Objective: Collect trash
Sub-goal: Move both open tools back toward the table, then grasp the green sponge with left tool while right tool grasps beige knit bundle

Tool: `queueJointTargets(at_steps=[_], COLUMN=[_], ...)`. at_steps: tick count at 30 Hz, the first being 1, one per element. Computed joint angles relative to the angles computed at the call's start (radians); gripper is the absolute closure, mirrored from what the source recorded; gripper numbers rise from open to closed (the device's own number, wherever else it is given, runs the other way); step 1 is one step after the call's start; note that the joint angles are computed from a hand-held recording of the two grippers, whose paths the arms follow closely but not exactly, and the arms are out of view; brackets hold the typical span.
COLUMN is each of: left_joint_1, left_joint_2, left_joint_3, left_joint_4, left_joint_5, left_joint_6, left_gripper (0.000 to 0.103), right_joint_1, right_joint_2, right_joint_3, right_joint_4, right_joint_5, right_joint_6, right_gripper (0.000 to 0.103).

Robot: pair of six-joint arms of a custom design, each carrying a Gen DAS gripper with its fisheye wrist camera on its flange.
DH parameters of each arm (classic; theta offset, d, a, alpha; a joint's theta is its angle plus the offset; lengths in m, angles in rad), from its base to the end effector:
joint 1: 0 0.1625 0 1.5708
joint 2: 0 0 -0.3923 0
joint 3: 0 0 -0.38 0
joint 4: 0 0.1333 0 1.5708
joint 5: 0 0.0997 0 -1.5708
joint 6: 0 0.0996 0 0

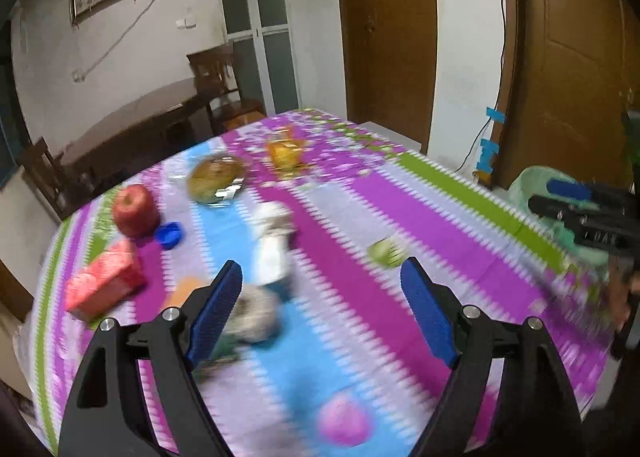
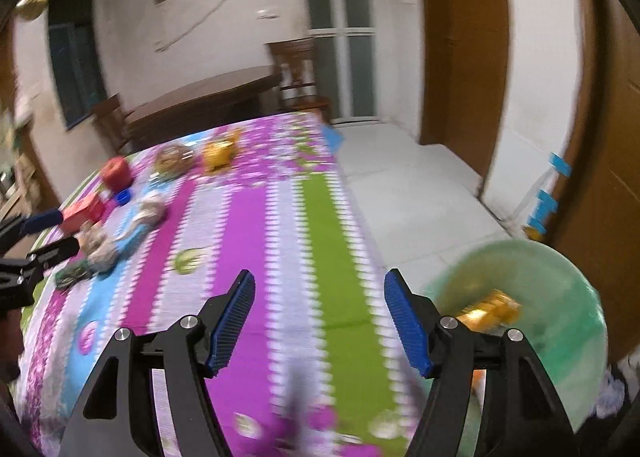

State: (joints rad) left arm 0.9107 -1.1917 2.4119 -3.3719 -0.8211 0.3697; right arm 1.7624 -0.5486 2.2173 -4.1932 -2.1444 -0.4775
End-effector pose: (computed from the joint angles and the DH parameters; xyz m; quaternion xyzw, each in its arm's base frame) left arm -0.0858 -0.4386 0.1638 0.3478 0.8276 -0.3144 0.3085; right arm 0.1585 -0.4007 0.0218 0.1572 -0.8475 0.3999 0.3115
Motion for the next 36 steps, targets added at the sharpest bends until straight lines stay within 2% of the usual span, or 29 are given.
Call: queueJointTargets(at_steps=[4,8,12,15,18,21,23,24,26,28,31,36], left_joint_1=[0.120,0.212,0.282,0.298,0.311,0.329,0.332,0.335,0.346,0.363,0.345,0.346], left_joint_2=[-0.138,-0.202,-0.220,-0.195,-0.165,-0.146,-0.134,-0.139,-0.165,-0.203,-0.236,-0.300], left_joint_3=[-0.007,-0.020,-0.032,-0.035,-0.050,-0.085,-0.079,-0.079,-0.084,-0.086,-0.031,-0.004], left_joint_4=[0.111,0.150,0.175,0.185,0.211,0.307,0.286,0.291,0.327,0.375,0.292,0.234], left_joint_5=[-0.092,-0.160,-0.250,-0.253,-0.240,-0.240,-0.226,-0.232,-0.259,-0.318,-0.282,-0.274], left_joint_6=[0.115,0.203,0.261,0.289,0.299,0.265,0.277,0.273,0.256,0.254,0.289,0.280], left_gripper=[0.025,0.025,0.025,0.026,0.038,0.055,0.056,0.062,0.090,0.091,0.091,0.091], right_joint_1=[0.067,0.122,0.152,0.170,0.175,0.176,0.172,0.170,0.168,0.167,0.160,0.152], right_joint_2=[0.058,0.109,0.144,0.175,0.187,0.199,0.201,0.200,0.204,0.212,0.225,0.262], right_joint_3=[-0.089,-0.178,-0.267,-0.340,-0.379,-0.407,-0.413,-0.415,-0.422,-0.438,-0.471,-0.542], right_joint_4=[0.126,0.261,0.426,0.537,0.600,0.628,0.638,0.644,0.660,0.685,0.741,0.832], right_joint_5=[0.019,0.049,0.094,0.110,0.123,0.131,0.146,0.155,0.181,0.202,0.229,0.250], right_joint_6=[-0.024,-0.063,-0.069,-0.080,-0.084,-0.091,-0.099,-0.101,-0.110,-0.115,-0.091,-0.037], right_gripper=[0.035,0.035,0.035,0.035,0.035,0.035,0.035,0.035,0.035,0.035,0.035,0.035])
